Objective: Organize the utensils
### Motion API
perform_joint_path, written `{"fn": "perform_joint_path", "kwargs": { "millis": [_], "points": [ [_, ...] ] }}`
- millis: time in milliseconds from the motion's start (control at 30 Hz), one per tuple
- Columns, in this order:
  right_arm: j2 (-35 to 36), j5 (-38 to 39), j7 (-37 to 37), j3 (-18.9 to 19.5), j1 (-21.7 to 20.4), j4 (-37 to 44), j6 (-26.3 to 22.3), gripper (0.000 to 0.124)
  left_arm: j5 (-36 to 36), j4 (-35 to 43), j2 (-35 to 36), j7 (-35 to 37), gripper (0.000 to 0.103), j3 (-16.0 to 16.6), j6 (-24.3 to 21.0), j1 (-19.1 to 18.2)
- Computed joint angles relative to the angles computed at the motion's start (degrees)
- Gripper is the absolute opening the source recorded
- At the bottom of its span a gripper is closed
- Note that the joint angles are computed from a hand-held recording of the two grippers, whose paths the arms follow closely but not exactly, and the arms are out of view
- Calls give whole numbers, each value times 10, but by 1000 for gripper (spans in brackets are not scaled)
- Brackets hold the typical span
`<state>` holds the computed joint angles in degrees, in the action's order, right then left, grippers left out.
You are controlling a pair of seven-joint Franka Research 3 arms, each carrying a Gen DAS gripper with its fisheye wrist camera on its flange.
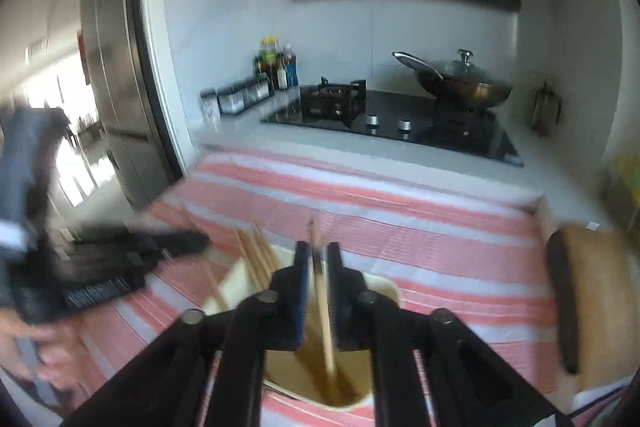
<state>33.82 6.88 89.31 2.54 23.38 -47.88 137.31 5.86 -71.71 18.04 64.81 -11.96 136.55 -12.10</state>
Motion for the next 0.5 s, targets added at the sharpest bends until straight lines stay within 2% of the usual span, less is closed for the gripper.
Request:
{"fn": "perform_joint_path", "kwargs": {
  "millis": [33,67,167,267,367,433,500],
  "points": [
    [-16,12,2,5,-5,-23,22,41,2,-16,-14,1,54,1,11,2],
    [-36,18,5,6,-6,-50,45,45,4,-38,-33,6,61,1,23,4],
    [-97,31,-4,13,-12,-130,88,46,-7,-86,-77,32,71,-4,31,11],
    [-160,45,-13,18,-19,-221,116,53,-29,-153,-130,65,78,-8,24,15],
    [-234,48,-14,19,-23,-337,126,55,-40,-257,-195,78,81,-8,34,8],
    [-286,34,2,17,-23,-428,138,55,-44,-342,-242,69,81,-9,52,-2],
    [-333,-18,47,18,-22,-517,145,55,-18,-427,-289,23,81,-18,81,-9]
  ]
}}
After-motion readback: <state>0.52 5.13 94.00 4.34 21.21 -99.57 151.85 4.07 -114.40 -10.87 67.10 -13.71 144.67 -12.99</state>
